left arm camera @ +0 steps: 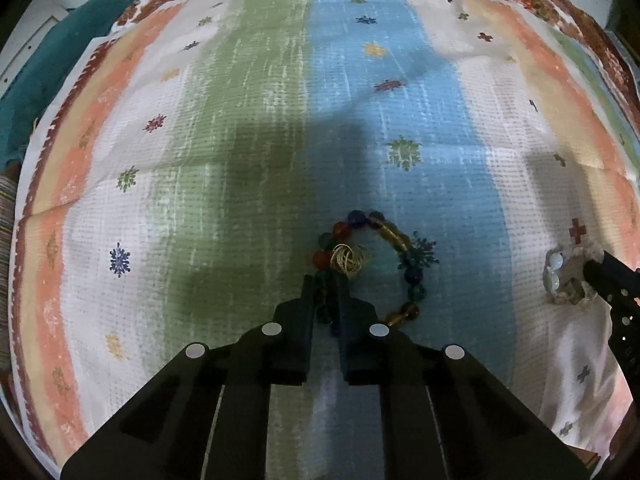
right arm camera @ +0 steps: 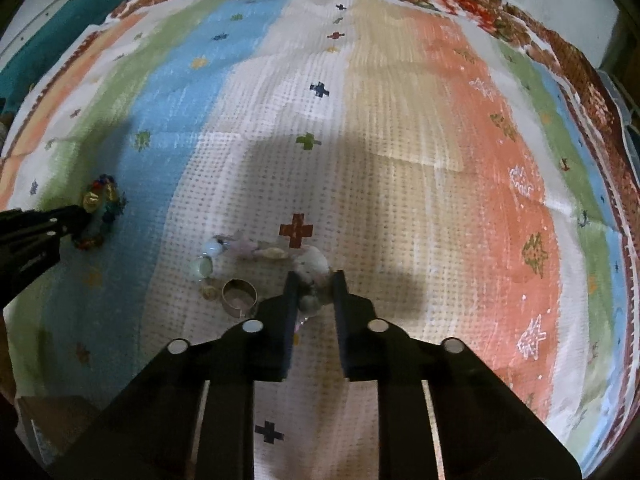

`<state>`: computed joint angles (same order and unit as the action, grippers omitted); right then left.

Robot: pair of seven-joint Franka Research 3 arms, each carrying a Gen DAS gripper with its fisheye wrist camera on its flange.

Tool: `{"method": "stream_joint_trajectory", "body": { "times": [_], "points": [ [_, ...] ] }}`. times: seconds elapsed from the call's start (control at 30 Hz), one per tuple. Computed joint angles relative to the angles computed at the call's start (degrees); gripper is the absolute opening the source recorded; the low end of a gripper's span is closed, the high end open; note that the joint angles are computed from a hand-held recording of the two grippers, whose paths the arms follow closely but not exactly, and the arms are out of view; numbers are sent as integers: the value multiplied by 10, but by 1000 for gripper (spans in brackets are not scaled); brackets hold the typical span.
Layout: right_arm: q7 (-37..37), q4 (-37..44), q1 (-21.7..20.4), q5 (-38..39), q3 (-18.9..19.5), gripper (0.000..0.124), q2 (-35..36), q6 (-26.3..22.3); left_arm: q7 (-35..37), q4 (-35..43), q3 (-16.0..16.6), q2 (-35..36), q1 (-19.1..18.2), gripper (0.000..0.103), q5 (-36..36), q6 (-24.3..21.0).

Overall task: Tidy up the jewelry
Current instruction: 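Grasp the multicolour bead bracelet with the left tool while the right tool grasps the clear crystal bracelet, then lift the multicolour bracelet with the left tool while the right tool lifts the crystal bracelet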

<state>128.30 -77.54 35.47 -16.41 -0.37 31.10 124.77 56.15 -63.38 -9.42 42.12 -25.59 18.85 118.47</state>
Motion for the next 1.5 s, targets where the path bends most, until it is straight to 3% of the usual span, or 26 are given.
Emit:
{"method": "stream_joint_trajectory", "body": {
  "times": [0.27,0.87,1.5],
  "points": [
    [-2,-16,-6,9,3,16,-12,23,3,10,0,4,1,9,-5,-4],
    [-13,-12,3,3,5,16,-19,29,11,-37,-12,-43,19,9,-24,24],
    [-20,-14,13,-8,10,16,-36,39,20,-65,-22,-76,13,9,-25,49]
  ]
}}
